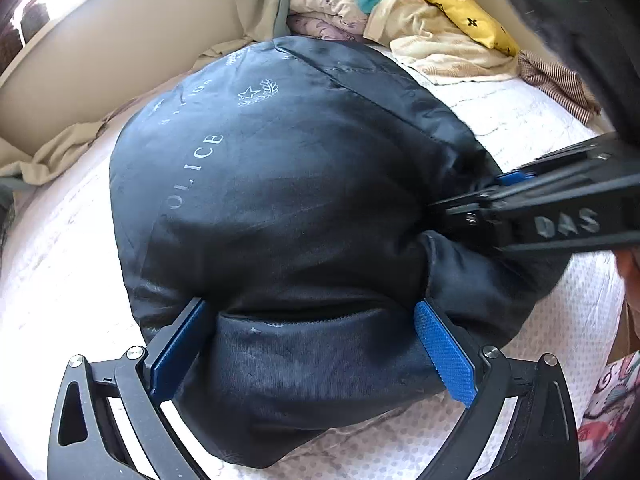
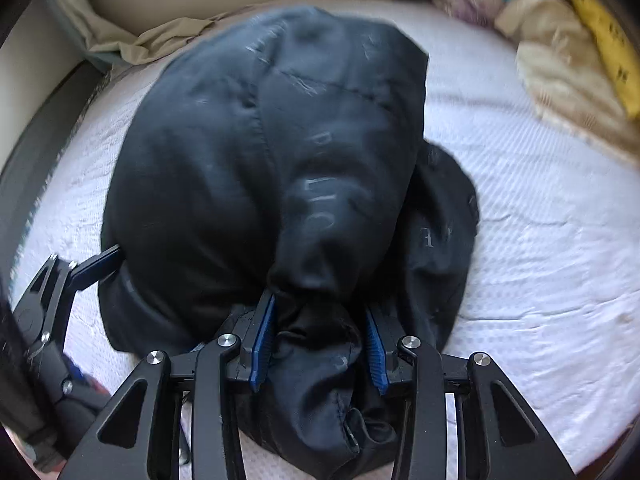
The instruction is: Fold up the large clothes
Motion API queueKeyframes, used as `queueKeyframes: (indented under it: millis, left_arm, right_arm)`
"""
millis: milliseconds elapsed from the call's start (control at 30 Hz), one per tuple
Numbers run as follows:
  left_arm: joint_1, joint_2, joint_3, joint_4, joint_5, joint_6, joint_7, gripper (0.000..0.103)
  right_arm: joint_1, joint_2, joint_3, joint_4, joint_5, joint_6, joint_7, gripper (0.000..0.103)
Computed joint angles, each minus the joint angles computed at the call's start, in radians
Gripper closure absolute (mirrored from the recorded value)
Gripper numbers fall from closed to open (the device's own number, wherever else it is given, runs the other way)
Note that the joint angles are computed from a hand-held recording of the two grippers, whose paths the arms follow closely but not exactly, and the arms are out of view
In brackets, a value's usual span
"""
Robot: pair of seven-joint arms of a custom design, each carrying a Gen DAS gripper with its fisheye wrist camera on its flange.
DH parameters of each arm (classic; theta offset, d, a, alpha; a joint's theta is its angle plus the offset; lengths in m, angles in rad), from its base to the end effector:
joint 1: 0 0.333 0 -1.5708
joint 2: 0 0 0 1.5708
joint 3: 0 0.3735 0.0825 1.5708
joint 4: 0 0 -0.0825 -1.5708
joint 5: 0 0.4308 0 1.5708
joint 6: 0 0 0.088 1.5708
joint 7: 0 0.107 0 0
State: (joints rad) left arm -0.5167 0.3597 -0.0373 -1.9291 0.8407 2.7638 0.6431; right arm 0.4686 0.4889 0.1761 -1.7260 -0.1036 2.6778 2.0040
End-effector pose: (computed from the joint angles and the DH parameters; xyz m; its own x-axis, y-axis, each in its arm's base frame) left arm 0.5844 -0.3961 0.3673 -0.2841 -0.9478 -0.1445 -0.7502 0.3136 -0.5821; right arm 0.6238 0.4487 0.3798 0.2857 -0.9393 -0.1899 -0.8912 -0.1876 -0.4129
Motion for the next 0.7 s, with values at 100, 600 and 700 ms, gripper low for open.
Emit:
queueKeyframes:
  millis: [100,600,700]
  left_arm:
    - [-0.004,0.008,-0.002,0.012,-0.005,-0.019,0.008,0.001]
    - [0.027,-0.002,-0.016,0.014,-0.128,0.001,0.075,0.000]
    - [0.043,-0.007,-0.028,0.012,-0.182,0.009,0.118,0.000]
  right_arm:
    - [-0.044,0.036,0.038,0.019,0.063,0.010,-0.044,0.066]
    - [-0.221,-0.085,0.203,-0.162,0.276,0.347,-0.107,0.006]
    - [-0.206,-0.028,0.187,-0.078,0.286,0.192,-0.090,0.005]
